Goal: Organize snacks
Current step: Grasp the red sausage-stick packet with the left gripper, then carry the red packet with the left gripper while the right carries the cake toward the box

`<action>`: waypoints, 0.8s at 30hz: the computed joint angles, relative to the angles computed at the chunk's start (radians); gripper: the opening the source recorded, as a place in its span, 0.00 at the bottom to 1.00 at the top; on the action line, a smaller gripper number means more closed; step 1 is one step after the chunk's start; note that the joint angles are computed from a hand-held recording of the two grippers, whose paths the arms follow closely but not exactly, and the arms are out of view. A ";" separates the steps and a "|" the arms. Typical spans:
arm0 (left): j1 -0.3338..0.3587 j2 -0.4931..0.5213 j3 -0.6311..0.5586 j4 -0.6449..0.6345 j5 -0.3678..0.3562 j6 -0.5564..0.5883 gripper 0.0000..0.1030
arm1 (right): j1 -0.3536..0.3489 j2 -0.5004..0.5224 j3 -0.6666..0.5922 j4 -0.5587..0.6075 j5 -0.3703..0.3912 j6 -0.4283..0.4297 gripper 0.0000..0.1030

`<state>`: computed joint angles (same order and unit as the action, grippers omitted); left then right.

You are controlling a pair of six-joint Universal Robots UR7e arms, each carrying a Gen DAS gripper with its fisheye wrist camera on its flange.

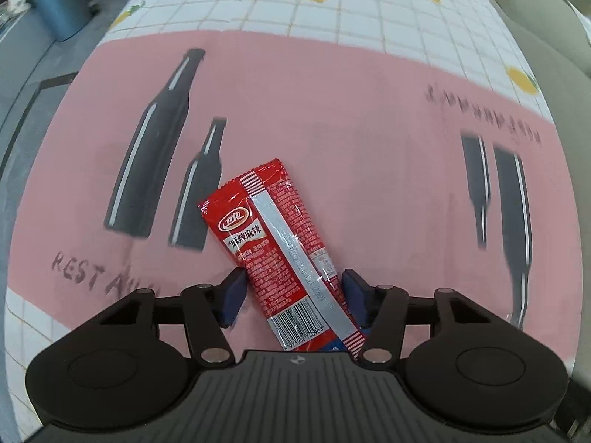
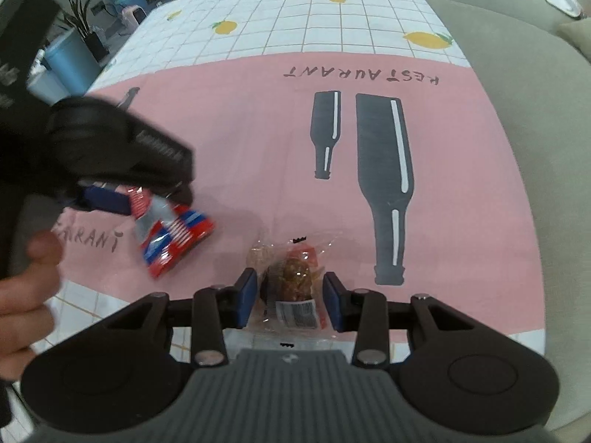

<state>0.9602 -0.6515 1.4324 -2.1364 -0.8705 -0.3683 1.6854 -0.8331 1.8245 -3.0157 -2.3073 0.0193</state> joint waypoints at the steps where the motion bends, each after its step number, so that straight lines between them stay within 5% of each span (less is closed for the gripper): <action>1: 0.000 -0.020 0.028 -0.008 -0.006 0.029 0.63 | 0.008 0.000 -0.012 0.054 -0.025 0.037 0.37; 8: 0.000 -0.186 0.247 -0.066 -0.041 0.171 0.62 | 0.052 -0.021 -0.031 0.314 -0.066 0.283 0.33; 18: -0.012 -0.372 0.463 -0.068 -0.059 0.217 0.62 | 0.141 -0.058 0.053 0.456 -0.026 0.448 0.31; 24: -0.036 -0.470 0.554 -0.052 -0.097 0.218 0.61 | 0.220 -0.049 0.131 0.380 -0.037 0.449 0.31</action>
<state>0.9247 -1.1217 1.9865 -2.1883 -0.9678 -0.1505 1.9050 -0.8822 1.9551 -2.6354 -2.3440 0.4687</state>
